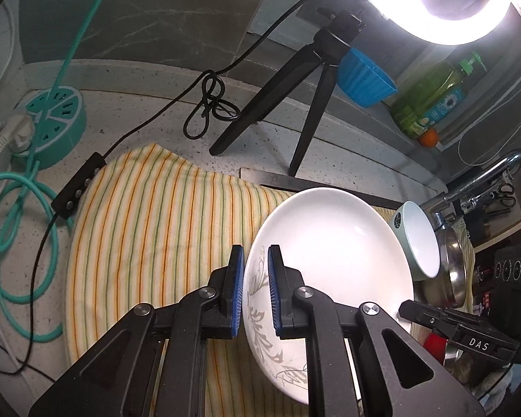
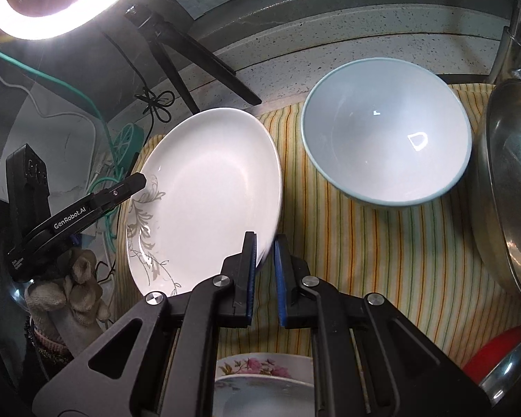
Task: Organize plates and bowls
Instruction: 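Lift the white leaf-pattern plate upright with the left tool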
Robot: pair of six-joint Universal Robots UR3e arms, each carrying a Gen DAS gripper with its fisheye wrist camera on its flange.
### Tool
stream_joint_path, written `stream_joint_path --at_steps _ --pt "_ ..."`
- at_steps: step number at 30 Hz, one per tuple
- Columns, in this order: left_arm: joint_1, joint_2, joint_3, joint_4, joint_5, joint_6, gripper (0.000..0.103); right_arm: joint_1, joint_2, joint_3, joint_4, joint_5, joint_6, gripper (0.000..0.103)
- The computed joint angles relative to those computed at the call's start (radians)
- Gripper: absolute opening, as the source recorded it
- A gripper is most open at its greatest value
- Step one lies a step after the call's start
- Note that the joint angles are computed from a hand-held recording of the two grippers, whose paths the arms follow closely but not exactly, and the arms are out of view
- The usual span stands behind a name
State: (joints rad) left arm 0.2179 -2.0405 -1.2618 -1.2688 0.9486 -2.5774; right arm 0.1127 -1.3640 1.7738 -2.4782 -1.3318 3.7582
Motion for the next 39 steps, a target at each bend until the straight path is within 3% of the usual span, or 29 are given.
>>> stream_joint_path --at_steps 17,28,39 --pt "0.104 0.431 -0.422 -0.054 -0.087 0.102 0.012 0.007 -0.377 0.231 0.107 0.020 -0.033 0.010" --pt "0.195 0.720 -0.617 -0.259 -0.100 0.229 0.012 -0.002 -0.646 0.344 0.310 0.033 -0.071 0.010" --pt "0.309 0.925 -0.714 -0.501 -0.082 0.360 0.012 0.027 -0.797 0.418 0.446 0.040 -0.079 0.010"
